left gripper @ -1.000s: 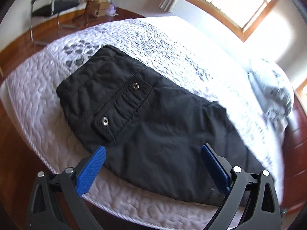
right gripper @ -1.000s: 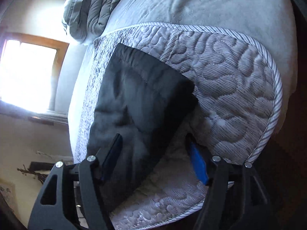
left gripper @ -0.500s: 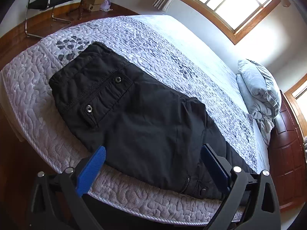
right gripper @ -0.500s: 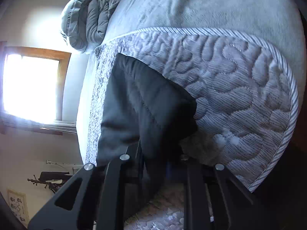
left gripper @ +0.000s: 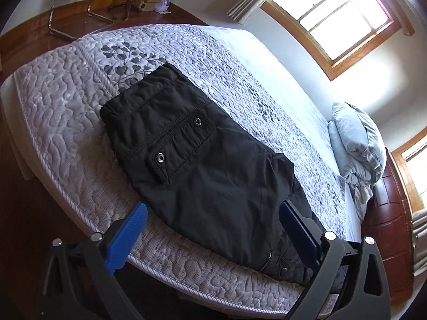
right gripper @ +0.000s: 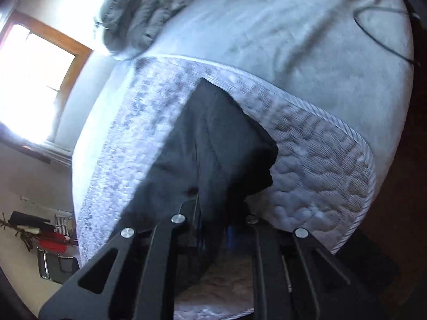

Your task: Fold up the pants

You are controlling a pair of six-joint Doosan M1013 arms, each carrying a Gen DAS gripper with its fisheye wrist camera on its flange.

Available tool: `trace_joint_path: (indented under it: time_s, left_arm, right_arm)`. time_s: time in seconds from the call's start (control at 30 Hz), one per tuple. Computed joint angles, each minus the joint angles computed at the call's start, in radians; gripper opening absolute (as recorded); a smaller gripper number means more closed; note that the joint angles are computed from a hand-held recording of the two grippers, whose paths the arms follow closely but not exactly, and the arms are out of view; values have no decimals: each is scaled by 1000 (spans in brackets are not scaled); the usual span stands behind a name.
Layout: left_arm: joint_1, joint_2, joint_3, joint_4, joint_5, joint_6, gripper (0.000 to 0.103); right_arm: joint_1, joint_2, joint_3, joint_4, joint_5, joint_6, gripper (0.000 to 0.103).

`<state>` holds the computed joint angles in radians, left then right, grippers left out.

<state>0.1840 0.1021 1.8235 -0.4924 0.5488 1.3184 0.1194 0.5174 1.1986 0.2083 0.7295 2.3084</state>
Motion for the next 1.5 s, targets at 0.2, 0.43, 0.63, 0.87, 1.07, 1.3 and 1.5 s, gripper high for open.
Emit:
trace_joint_path:
  time_s: [0.2, 0.43, 0.63, 0.87, 1.07, 1.3, 1.5]
  left_arm:
    - [16, -13, 13, -35, -11, 52, 99]
    - [44, -36, 41, -63, -22, 75, 99]
    - [71, -53, 69, -81, -28, 69, 99]
    - [95, -69, 93, -85, -39, 54, 99]
    - [99, -79, 101, -86, -43, 66, 99]
    - [102, -78, 105, -84, -42, 58, 99]
    - [98, -72, 106, -80, -36, 49, 99]
  right_arm:
    - [88, 27, -158, -122, 33, -101, 11]
    - [190, 127, -391, -134, 160, -323, 11]
    - [266, 216, -544, -115, 271, -456, 11]
    - [340, 311, -675, -165, 410, -535, 11]
    - [372, 358, -712, -183, 477, -557, 12]
    - [397, 363, -683, -207, 493, -564, 12]
    - [407, 373, -687, -207, 511, -592, 12]
